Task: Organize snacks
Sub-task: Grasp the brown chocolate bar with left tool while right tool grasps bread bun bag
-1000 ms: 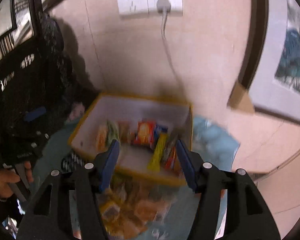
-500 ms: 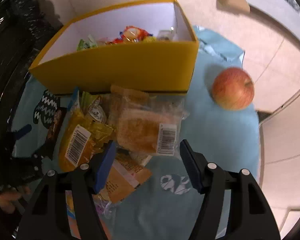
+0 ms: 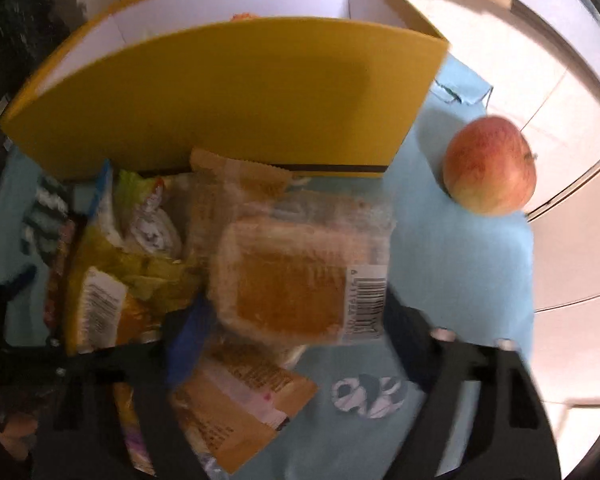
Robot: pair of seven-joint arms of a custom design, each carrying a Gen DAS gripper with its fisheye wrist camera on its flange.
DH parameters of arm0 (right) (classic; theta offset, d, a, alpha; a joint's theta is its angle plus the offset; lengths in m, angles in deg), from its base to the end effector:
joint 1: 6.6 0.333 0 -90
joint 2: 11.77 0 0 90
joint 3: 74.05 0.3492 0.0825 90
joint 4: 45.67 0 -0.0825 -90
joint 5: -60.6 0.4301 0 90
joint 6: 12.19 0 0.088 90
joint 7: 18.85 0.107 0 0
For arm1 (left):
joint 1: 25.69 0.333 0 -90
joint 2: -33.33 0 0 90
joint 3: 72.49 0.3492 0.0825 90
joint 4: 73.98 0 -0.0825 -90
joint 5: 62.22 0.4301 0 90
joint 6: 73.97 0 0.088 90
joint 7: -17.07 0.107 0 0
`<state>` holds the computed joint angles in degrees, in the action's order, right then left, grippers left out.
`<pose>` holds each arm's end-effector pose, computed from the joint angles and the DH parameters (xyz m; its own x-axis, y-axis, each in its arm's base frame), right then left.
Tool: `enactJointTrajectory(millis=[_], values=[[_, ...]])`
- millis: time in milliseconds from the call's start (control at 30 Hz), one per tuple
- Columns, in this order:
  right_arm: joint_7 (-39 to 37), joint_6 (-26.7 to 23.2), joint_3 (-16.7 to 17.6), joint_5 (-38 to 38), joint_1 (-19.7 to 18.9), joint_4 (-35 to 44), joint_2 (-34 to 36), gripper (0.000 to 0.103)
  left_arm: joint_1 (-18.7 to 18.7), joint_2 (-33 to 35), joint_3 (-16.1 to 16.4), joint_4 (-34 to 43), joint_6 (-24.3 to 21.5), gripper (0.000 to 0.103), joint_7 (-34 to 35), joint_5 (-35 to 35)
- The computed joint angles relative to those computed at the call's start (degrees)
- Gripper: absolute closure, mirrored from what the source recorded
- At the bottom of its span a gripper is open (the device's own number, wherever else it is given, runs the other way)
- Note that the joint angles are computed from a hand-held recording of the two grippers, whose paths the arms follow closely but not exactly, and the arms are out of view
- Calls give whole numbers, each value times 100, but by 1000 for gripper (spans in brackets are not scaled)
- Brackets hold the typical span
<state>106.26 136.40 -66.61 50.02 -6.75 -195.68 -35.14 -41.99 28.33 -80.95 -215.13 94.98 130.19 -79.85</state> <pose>0.4492 0.0611 0.4275 -0.3316 -0.9425 -0.0404 -0.8589 0.3193 -0.4004 0.4976 -0.2080 0.3904 -0.5209 -0.8534 -0.0198 -0.7076 0.4447 -0.5491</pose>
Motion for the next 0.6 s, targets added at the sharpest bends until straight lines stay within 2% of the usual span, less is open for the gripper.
enactJointTrajectory(millis=[33,100,133,167,200,300,467,567,600], values=[[-80,46,-52,65,48,-36,-39,36,-106,-53,69,-45,57,21,370,-319],[-235,114,-103,174,106,-119,-177,38,-175,-117,134,-105,107,43,571,-545],[-287,173,-125,243,124,-189,-286,38,-243,-142,206,-103,84,49,735,-791],[-311,189,-112,280,111,-242,-377,38,-355,-199,318,-102,-8,62,1051,-1188],[-338,206,-103,321,100,-294,-484,38,-395,-237,364,-96,-98,66,1235,-1392],[-397,228,-48,428,45,-411,-728,38,-378,-370,353,-169,-243,66,1468,-1528],[-378,90,58,515,-60,-478,-920,38,-327,-500,243,-333,-66,66,1107,-1123],[-451,-57,57,573,-27,-562,-1111,38,-603,-414,382,-265,324,42,1366,-1318],[-483,-106,60,583,-21,-576,-1159,38,-539,-332,347,-166,152,42,1188,-1129]])
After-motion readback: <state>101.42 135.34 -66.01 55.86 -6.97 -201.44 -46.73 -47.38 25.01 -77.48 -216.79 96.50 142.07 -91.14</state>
